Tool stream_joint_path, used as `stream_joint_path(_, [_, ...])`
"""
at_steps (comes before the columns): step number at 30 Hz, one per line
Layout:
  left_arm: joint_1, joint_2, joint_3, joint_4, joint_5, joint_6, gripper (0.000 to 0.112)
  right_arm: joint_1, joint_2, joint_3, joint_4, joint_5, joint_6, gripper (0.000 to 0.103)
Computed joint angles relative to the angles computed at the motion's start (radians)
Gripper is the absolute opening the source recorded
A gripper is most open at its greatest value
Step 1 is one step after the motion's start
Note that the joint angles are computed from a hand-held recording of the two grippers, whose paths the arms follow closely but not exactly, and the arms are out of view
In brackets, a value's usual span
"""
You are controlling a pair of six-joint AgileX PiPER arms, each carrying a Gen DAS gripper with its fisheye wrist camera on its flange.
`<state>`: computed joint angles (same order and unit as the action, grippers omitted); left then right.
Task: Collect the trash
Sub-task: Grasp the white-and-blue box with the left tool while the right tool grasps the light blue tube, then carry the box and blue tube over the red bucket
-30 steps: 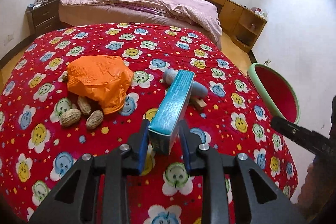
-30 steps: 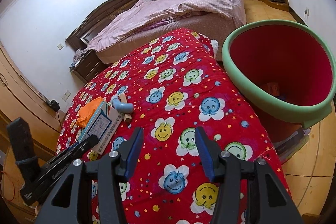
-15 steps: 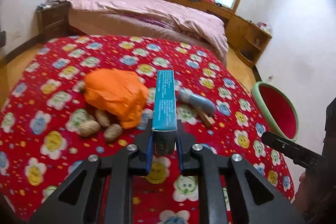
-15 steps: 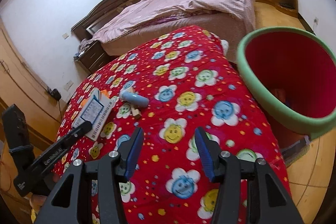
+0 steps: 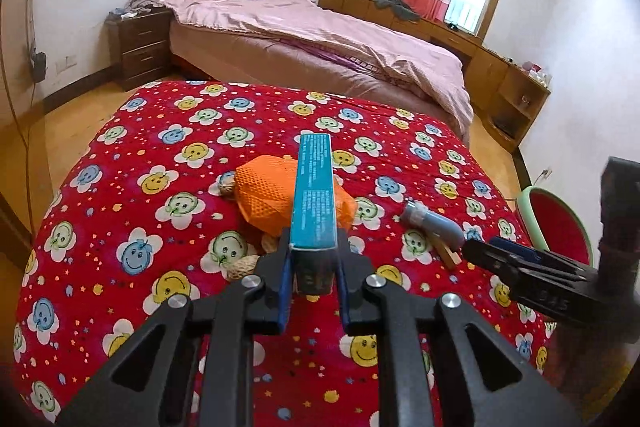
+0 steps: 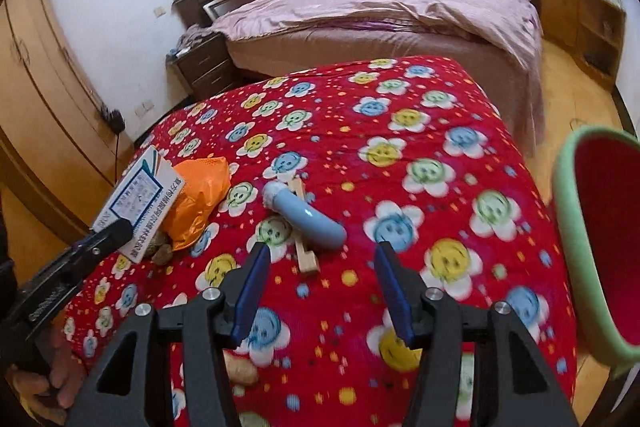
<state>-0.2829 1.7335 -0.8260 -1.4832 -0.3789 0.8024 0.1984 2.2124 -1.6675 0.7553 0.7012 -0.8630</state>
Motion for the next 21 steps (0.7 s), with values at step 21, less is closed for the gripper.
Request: stream_joint_path(21, [-0.011, -0.051, 0.034, 0.031, 0.010, -0.039, 0.018, 0.020, -0.009, 0.016, 0.041, -0.011, -0.070, 0.020])
